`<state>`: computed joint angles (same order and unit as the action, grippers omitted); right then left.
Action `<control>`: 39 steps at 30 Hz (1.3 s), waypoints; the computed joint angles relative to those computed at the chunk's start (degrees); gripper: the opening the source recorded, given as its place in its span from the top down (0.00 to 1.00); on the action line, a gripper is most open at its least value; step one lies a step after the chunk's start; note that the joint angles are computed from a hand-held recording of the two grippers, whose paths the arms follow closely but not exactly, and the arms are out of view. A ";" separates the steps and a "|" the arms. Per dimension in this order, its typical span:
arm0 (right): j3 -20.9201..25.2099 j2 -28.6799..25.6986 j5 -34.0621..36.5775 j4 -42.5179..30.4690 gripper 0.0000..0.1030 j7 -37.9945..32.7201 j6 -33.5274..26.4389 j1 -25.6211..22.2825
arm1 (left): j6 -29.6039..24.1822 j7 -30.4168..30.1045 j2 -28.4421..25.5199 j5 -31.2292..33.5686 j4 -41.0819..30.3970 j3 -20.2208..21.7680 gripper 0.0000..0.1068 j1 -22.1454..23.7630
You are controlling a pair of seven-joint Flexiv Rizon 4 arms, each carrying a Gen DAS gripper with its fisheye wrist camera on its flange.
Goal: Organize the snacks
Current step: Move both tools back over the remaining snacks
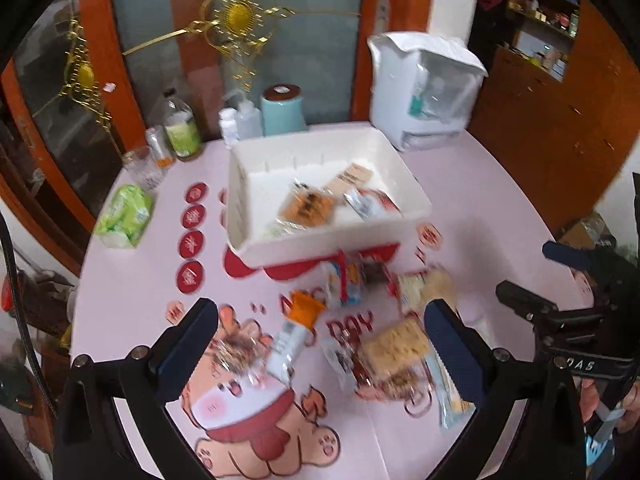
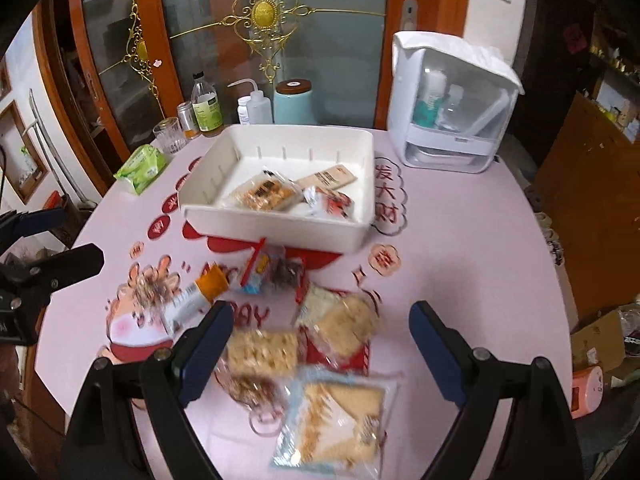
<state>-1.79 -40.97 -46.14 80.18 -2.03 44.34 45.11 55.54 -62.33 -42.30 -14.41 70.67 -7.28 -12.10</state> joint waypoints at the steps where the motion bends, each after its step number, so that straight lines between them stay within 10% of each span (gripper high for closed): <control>1: -0.19 0.79 -0.66 1.64 0.12 1.21 0.27 0.47 | 0.60 0.95 0.65 -0.25 1.70 -0.62 0.04 0.39; 16: 3.01 3.59 -2.37 20.67 0.12 20.73 16.70 -2.04 | 7.32 12.08 3.12 -4.92 17.66 -5.70 0.04 1.31; 39: -0.98 -7.22 12.84 16.36 0.08 8.87 29.31 -0.56 | -22.18 14.50 -23.51 14.36 -27.36 5.89 0.05 -11.11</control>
